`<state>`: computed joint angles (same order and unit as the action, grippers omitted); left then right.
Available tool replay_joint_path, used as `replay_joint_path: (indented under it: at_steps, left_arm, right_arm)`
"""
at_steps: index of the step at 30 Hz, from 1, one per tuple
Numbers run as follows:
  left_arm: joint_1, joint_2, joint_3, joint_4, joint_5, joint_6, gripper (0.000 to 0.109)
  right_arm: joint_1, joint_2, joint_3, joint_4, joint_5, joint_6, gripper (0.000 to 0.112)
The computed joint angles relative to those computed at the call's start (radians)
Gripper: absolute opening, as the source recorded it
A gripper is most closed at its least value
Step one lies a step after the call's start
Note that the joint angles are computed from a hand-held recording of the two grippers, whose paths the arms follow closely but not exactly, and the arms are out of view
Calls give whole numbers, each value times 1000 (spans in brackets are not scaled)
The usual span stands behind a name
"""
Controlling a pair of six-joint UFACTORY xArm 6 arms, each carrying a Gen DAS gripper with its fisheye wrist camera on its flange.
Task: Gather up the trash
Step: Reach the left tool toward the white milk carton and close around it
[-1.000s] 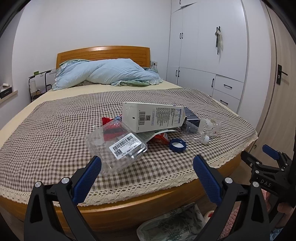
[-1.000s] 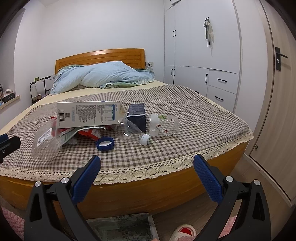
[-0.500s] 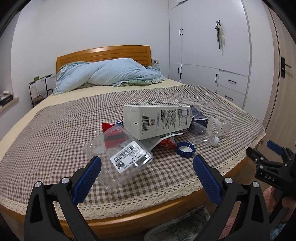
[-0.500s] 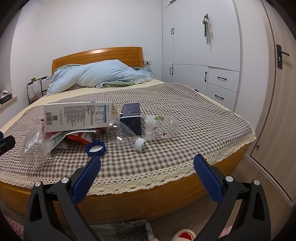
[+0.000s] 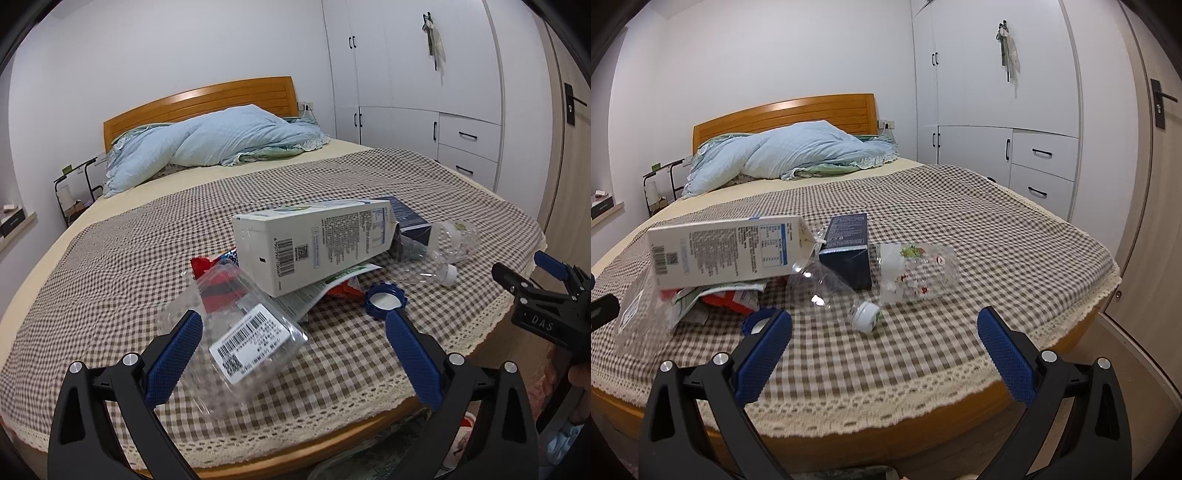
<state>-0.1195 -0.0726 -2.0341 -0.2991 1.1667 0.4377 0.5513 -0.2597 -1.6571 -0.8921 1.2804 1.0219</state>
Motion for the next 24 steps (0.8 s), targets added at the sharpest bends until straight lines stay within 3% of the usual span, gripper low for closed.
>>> replay_joint_path:
  at_steps: [8,14,24]
  left_arm:
    - [-31,91,-110,78,19,-4,96]
    - [-67,168,-212,165,34,8,96]
    - [-128,398,-579,267,159,61,96]
  right_arm:
    - [-88,-13,58,19,-118,48,97]
    - [-135,-5,59,92,-155,43,97]
    - [-202,-4,57,193,-179,47,97]
